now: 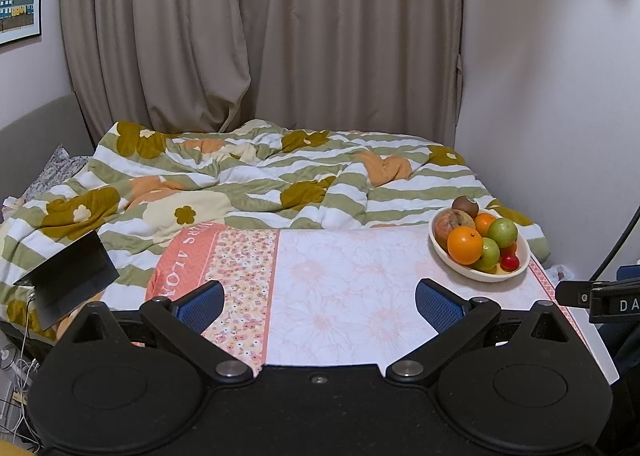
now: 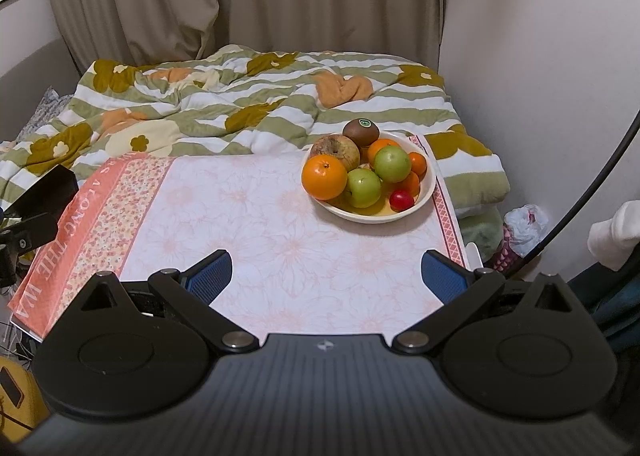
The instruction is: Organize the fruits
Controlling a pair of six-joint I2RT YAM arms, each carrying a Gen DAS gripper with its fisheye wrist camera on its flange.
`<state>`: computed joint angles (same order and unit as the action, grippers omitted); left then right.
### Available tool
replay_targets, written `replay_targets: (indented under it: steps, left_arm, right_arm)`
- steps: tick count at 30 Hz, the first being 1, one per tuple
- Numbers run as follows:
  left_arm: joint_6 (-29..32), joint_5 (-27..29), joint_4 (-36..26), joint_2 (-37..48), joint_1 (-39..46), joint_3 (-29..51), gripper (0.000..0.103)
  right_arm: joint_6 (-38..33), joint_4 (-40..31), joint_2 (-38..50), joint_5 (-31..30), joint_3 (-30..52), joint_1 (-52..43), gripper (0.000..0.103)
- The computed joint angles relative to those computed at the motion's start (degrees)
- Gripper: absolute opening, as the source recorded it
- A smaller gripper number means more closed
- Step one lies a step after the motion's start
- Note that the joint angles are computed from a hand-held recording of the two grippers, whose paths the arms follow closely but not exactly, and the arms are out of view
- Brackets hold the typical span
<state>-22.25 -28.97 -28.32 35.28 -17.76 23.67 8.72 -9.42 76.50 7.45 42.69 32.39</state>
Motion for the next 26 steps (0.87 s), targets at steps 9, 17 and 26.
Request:
replay_targets:
  steps: [9, 17, 26]
  left_arm:
    - [-1.6, -2.6, -1.6, -1.5, -3.4, 0.2, 0.103]
    - [-3.5, -4.3, -3.3, -1.4, -4.8, 0.9, 0.103]
    - [-3.5, -7.3, -3.8, -3.0, -6.9, 0.5, 0.103]
  right_arm:
    - [0.0, -0.1, -0.4, -0.3, -0.3, -0.2, 0.103]
    - [0.1, 0.0, -0.7, -0.2, -0.6, -0.1, 0.103]
    - [0.4, -0.3, -1.3, -0.1, -0.8, 0.2, 0.103]
